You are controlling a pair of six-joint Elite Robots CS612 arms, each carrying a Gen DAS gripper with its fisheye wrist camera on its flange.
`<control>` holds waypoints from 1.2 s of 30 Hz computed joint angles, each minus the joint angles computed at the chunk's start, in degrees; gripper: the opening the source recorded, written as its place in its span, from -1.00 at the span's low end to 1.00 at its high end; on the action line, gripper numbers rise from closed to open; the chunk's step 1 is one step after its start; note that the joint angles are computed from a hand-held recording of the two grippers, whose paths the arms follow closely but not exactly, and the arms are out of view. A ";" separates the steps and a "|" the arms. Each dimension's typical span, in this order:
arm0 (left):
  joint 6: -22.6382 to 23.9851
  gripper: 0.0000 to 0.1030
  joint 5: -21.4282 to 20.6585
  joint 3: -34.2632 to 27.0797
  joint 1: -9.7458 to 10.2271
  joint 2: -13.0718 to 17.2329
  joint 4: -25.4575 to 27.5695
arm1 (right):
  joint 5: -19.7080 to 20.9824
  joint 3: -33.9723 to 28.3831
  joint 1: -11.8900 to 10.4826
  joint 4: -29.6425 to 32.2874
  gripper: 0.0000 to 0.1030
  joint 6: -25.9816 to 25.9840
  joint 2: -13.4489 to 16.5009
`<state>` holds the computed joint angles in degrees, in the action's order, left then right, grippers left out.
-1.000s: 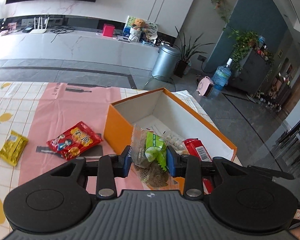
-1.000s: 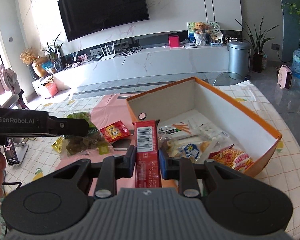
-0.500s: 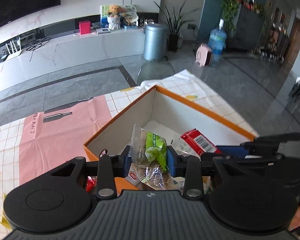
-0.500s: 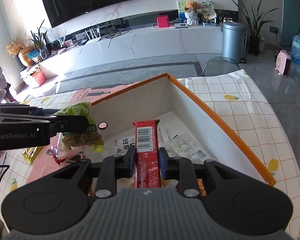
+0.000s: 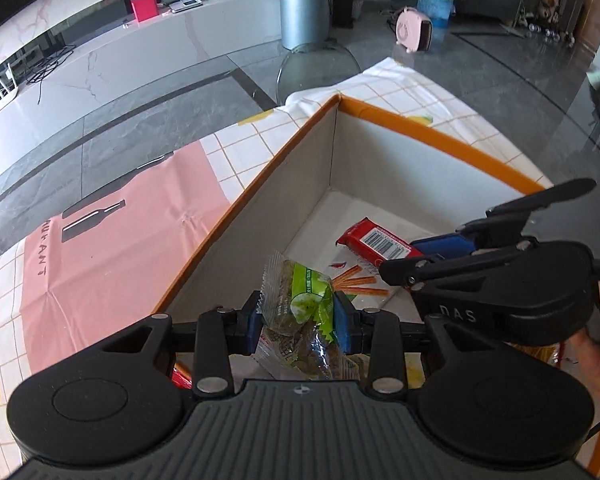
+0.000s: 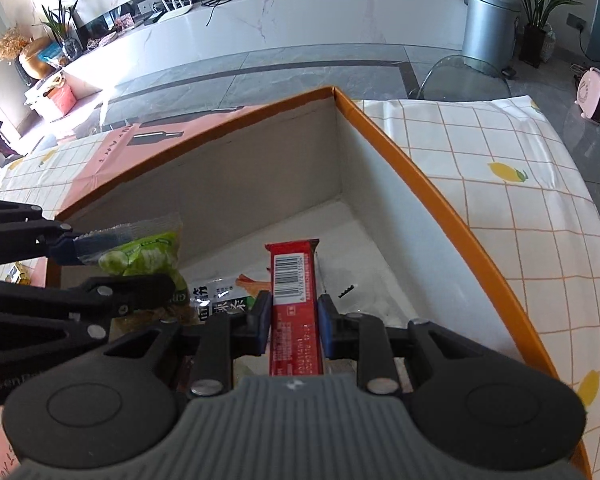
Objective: Organize snacks
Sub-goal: 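Open both tools to drop the bag and bar into the box, then withdraw both tools from the box toward the yellow packet and red chip bag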
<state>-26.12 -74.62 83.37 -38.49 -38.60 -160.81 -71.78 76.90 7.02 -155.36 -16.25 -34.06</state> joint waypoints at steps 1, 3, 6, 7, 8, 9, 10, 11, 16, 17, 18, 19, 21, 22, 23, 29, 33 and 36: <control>0.19 -0.22 -0.02 -0.44 0.07 0.23 0.70 | -0.61 -0.70 0.13 0.74 -0.58 0.07 0.41; 0.36 -0.22 -0.20 -1.01 0.23 0.61 1.53 | -1.38 -1.65 0.32 1.62 -0.58 0.11 0.99; 0.67 -0.22 -0.33 -1.91 0.32 1.05 3.07 | -1.81 -2.17 0.49 2.51 -0.58 0.25 1.31; 0.95 -0.22 -0.21 -2.14 0.29 1.17 3.55 | -1.76 -2.25 0.50 2.90 -0.58 0.32 1.35; 1.09 -0.21 0.02 -2.45 0.26 1.36 3.90 | -1.71 -2.33 0.50 3.12 -0.58 0.42 1.41; 1.20 -0.21 0.19 -2.68 0.26 1.47 4.25 | -1.78 -2.44 0.58 3.32 -0.57 0.48 1.47; 1.19 -0.20 0.23 -2.82 0.27 1.52 4.54 | -1.88 -2.49 0.64 3.44 -0.57 0.41 1.47; 1.09 -0.18 0.17 -2.92 0.30 1.55 4.73 | -1.96 -2.56 0.66 3.57 -0.56 0.33 1.47; 1.05 -0.03 0.96 -2.98 0.29 1.35 5.21 | -2.73 -2.45 0.83 3.32 -0.46 0.54 1.22; 1.26 0.05 1.33 -2.84 0.23 1.20 5.25 | -3.13 -2.09 0.91 2.91 -0.38 0.90 0.98; 1.33 0.13 1.50 -2.60 0.19 1.01 5.14 | -3.25 -1.88 0.91 2.55 -0.31 1.17 0.85; 1.37 0.15 1.48 -2.25 0.17 0.78 4.72 | -3.28 -1.71 0.91 2.18 -0.29 1.49 0.73; 1.38 0.21 1.75 -1.27 0.01 0.20 3.56 | -3.53 -1.42 0.94 1.84 -0.22 2.16 0.46; 1.46 0.22 1.73 -0.89 -0.05 -0.07 3.11 | -3.56 -1.17 0.91 1.68 -0.21 2.37 0.25; 1.52 0.26 1.70 -0.49 -0.12 -0.37 2.65 | -3.63 -0.90 0.90 1.64 -0.21 2.49 0.00; 1.33 0.31 3.89 2.63 -1.24 -2.72 -0.67 | -4.86 2.33 0.92 -0.71 -0.10 2.83 -2.37; 1.43 0.34 4.87 5.36 -2.04 -4.63 -3.92 | -5.16 5.09 0.80 -2.84 -0.07 3.06 -4.27; 1.31 0.34 6.13 7.36 -2.68 -6.03 -6.19 | -5.56 7.44 0.77 -5.38 -0.01 3.67 -5.78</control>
